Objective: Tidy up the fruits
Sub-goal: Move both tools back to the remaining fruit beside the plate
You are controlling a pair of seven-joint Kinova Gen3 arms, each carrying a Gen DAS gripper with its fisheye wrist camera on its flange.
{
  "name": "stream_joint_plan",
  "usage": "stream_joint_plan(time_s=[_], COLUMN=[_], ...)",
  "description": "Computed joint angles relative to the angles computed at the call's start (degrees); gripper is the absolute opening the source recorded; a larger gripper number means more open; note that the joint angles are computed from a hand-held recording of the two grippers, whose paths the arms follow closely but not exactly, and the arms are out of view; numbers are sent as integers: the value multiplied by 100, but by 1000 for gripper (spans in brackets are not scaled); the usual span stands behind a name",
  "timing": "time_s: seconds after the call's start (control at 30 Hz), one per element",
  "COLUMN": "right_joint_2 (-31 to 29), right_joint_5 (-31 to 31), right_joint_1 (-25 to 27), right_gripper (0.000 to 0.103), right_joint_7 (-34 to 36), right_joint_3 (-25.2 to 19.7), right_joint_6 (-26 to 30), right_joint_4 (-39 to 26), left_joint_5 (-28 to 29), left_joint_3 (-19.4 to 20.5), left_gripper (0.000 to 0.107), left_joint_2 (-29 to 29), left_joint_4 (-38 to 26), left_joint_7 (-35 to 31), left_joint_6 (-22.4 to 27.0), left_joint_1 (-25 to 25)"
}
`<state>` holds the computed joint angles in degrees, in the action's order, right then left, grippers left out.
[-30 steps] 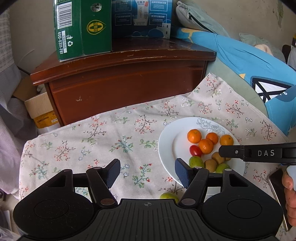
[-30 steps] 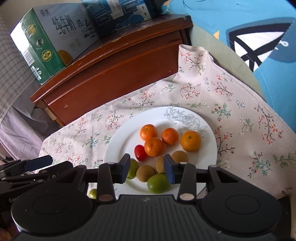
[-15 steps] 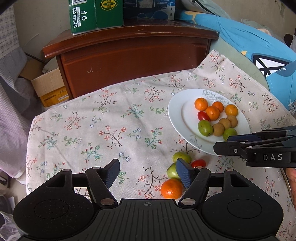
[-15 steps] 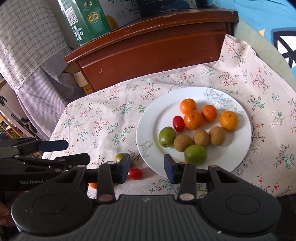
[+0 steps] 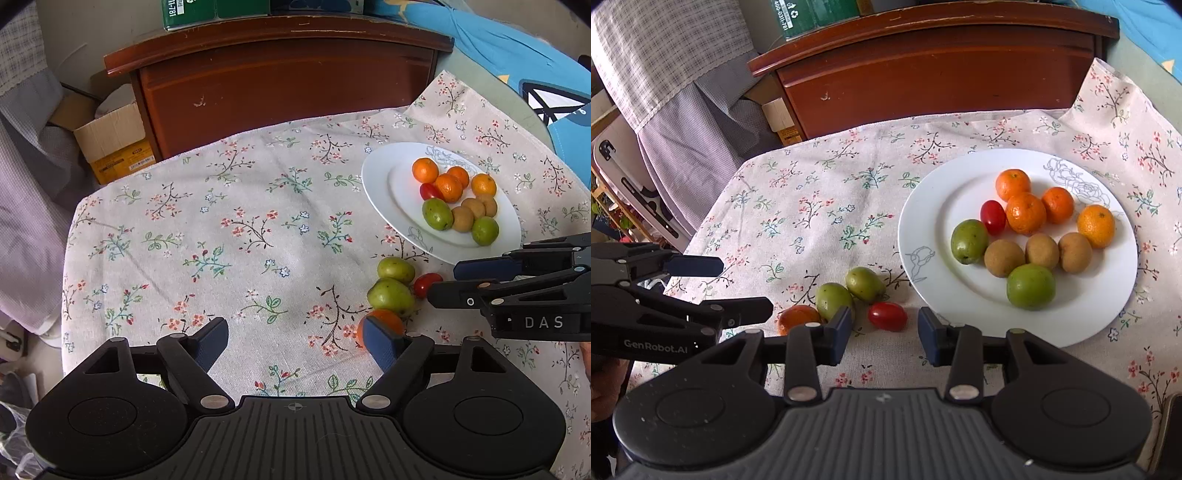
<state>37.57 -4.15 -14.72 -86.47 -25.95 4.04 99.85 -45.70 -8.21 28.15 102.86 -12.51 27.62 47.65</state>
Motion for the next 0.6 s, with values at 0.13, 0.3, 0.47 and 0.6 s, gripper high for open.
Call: stream_joint_plan(time_s=[0.13,0.3,0.47,0.6], right_joint_2=[-3,54,52,77], right_joint_5=[61,129,185,244], right_joint_1=[-259,-407,-564,-651], right_gripper=[41,41,40,29], right_joint_7=[-33,-45,-78,-82], right_joint_3=[265,408,565,652], right_joint_6=[-80,-8,-116,-12], right_joint_4=[-7,-100,-82,-146], left_joint_5=[-53,168,443,685], left_joint_3=[-1,143,170,133], left_gripper=[82,82,82,82], left_joint_2=[-63,-45,-23,-29], left_joint_4=[112,90,82,125], left_joint_7=[-10,-408,-796,-1107], left_joint_6=[-200,-308,-422,-658], left_joint_1=[-28,-175,-226,-250])
